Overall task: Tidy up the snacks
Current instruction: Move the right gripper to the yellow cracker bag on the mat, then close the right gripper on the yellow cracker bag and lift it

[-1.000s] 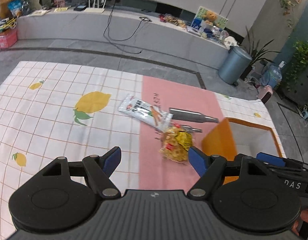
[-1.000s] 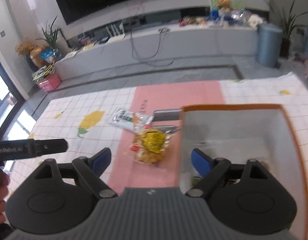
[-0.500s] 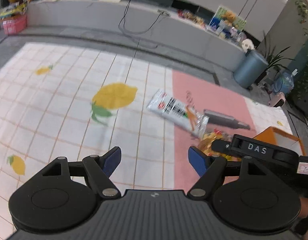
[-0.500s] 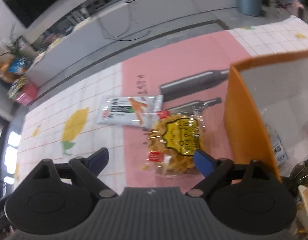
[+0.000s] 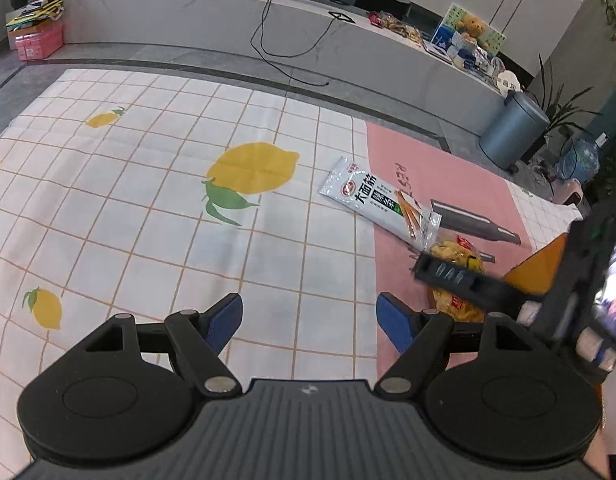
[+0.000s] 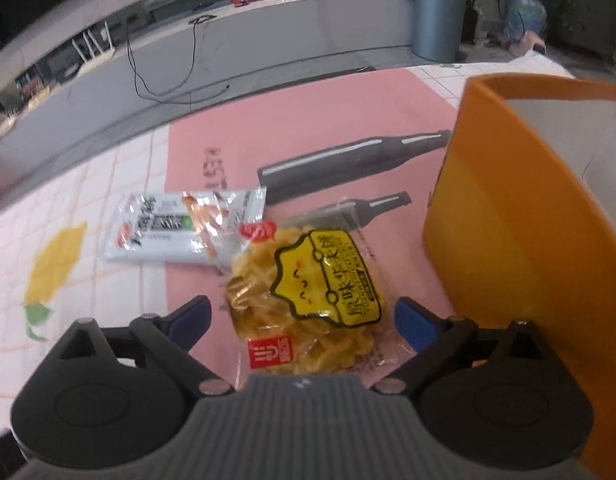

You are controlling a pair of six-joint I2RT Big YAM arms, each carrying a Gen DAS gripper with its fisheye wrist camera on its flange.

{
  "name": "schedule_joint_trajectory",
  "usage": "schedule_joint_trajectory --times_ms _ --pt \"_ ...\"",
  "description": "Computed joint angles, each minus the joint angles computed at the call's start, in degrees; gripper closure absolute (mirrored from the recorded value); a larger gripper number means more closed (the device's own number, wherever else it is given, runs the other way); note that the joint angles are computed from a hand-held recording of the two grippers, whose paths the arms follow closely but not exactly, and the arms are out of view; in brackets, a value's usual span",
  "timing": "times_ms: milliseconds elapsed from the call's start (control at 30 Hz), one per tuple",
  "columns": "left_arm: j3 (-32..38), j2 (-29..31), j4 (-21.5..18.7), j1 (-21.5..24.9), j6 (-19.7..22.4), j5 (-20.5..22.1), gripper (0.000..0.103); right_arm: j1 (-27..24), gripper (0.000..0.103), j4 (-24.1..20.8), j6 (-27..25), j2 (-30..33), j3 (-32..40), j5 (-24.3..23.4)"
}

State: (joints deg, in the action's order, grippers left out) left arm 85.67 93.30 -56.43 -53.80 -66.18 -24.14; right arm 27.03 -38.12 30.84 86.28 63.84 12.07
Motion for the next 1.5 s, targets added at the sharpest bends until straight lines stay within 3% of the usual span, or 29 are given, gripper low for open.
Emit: schedule_joint_trajectory --times_ms 167,300,467,533,633,733,800,1000,1133,1300,1500 --pt "-0.41 -0.78 0.07 0.14 -0.46 0.11 0.014 0.54 0.007 4.80 -6.76 -3.98 -5.10 -5.87" --pt "-1.52 -1.88 0.62 0.15 -1.13 0.63 0.014 1.36 0.007 3.68 -12.29 -5.93 -6.90 -8.65" --pt "-2.46 -3.06 0.69 -0.15 -2.04 0.19 0.014 0.16 0.011 2.42 -13.10 -9.32 -8.91 -14.22" --pt "-2.79 -3.41 0.75 -0.06 -2.27 0.30 0.014 0.51 0.010 4.29 -14.04 -11.10 -10.02 -11.92" --pt "-2.96 -3.72 0.88 -0.04 -2.06 0.14 0.014 2.43 0.006 7.25 -19.74 -11.70 -10.32 -3.71" --pt "-3.19 -4.03 1.37 -0.12 -1.79 0.06 0.014 3.05 0.003 9.25 -23.95 -8.63 -8.53 2.80" --pt "-3.27 -4.09 1.60 -0.07 -1.48 0.25 0.014 2.91 0.003 9.32 -23.92 -5.92 -6.67 4.80" --pt "-3.42 -4.25 1.51 -0.03 -1.14 0.69 0.014 0.96 0.003 8.59 -19.33 -0.03 -2.05 2.14" --pt "-3.44 -4.24 1.61 0.00 -1.17 0.79 0.014 1.10 0.003 9.32 -21.21 2.71 -1.14 3.68" --pt "-3.36 -4.09 1.24 -0.03 -1.23 0.95 0.014 1.58 0.003 12.59 -25.08 -0.82 -5.45 -1.73" --pt "-3.37 -4.36 0.65 -0.19 -2.02 0.06 0.014 2.97 0.003 11.27 -28.10 -4.07 -8.00 -5.75"
